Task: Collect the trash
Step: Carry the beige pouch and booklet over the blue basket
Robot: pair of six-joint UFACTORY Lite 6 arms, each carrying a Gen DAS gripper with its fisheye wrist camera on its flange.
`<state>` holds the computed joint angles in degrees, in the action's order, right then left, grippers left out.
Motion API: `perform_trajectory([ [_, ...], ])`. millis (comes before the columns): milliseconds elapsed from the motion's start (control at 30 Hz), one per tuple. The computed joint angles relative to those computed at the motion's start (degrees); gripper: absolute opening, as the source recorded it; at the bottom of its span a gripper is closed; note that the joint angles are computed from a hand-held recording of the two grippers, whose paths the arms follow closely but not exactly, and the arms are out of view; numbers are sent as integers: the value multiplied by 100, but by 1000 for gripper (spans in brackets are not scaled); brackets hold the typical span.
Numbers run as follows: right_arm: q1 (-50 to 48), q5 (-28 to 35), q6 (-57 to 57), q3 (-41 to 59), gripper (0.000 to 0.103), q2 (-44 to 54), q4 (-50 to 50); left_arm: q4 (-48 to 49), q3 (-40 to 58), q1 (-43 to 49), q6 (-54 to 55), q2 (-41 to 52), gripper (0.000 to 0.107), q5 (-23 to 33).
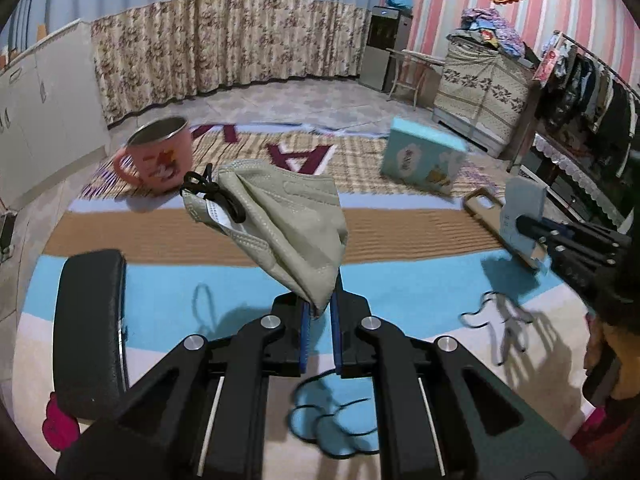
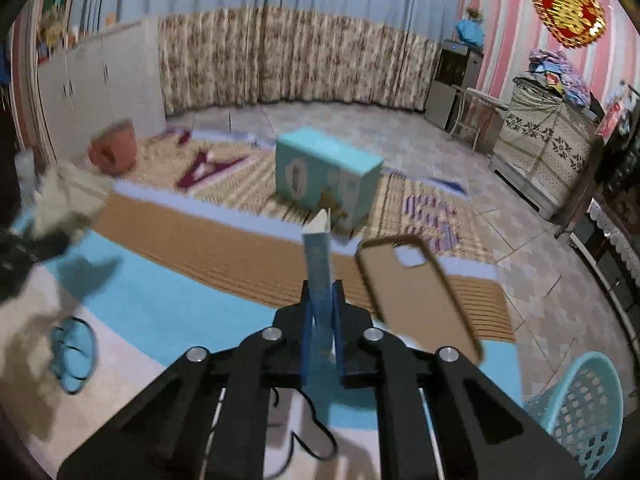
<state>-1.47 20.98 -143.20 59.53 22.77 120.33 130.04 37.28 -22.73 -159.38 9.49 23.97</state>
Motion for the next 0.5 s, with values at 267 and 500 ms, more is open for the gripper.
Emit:
perform_trajectory([
  [267,-1592,1261,2348,-3,9,-746,-2463,-2021,1162,-1125,1801,357,7,29],
  [500,-3234,2150,2911,612,9,-639,-3432,-3446,3115,-1984,3292,1565,7,-23],
])
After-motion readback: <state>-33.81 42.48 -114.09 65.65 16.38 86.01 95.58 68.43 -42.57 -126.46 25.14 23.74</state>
